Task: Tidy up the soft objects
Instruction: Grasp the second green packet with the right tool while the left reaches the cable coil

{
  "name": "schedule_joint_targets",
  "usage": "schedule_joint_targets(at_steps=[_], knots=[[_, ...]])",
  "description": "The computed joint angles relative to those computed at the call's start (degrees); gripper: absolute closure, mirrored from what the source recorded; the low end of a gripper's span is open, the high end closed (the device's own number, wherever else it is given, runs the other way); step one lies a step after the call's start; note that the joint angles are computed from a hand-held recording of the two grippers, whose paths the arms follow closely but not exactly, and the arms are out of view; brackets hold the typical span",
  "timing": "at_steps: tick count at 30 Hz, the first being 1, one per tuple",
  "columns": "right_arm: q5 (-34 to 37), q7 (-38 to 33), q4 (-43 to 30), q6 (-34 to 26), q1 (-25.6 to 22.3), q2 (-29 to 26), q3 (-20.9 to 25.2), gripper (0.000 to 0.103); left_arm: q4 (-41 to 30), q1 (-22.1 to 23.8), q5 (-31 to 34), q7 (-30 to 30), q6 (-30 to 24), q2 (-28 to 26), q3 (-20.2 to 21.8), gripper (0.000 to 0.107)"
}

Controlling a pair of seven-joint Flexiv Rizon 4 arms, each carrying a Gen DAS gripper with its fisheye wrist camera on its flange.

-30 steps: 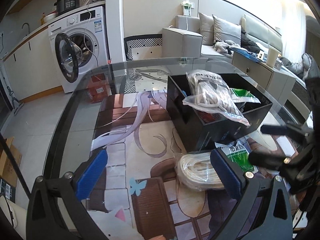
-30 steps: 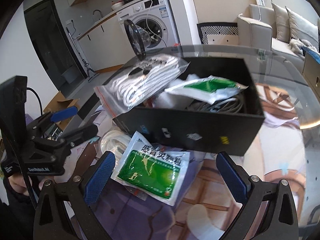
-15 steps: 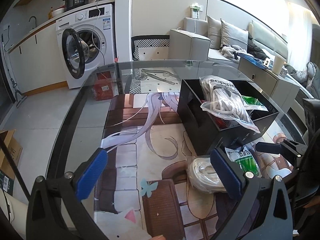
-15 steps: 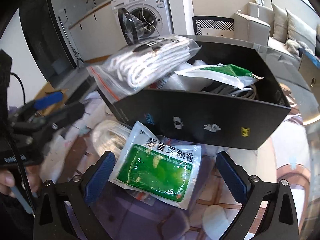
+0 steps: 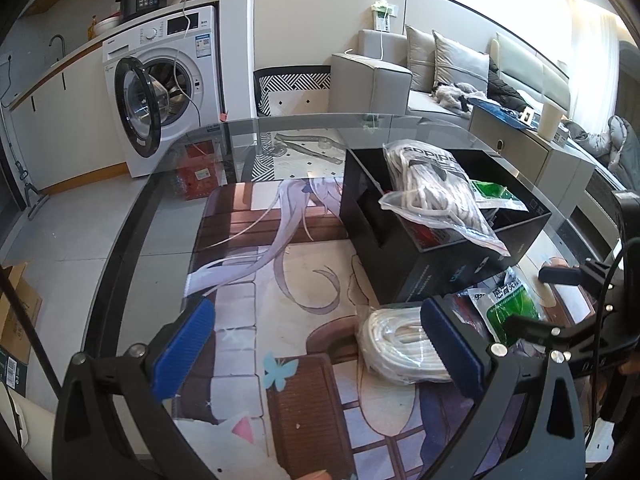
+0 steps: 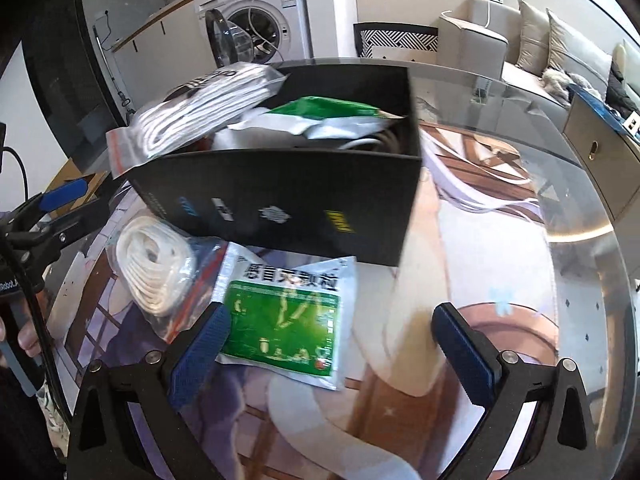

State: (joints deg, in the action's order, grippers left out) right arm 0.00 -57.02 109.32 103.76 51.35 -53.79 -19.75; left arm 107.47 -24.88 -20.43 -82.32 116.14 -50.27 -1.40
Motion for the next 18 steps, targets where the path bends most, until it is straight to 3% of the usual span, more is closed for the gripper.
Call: schedule_joint_targets(at_steps=[9,13,18], knots=[[-0.1,-2.2,-0.3,2.1,-2.4,0.3,3.4,0.001,-0.6,-0.6,0.4,0.6,-1.2,-0.3,0.3,0.004],[0.8,-2.3,-0.3,0.0,2.6,-0.9,-1.3,0.001,-0.5,-0.5,0.3,0.3,-1.3,-0.2,0.3,0.004],[1.1,-1.4,1.1,-1.3,4.3,-0.8,-3.6,0.001,-0.3,0.1,0.9,0.1,-1.5,-0.1,-0.2,0.004]])
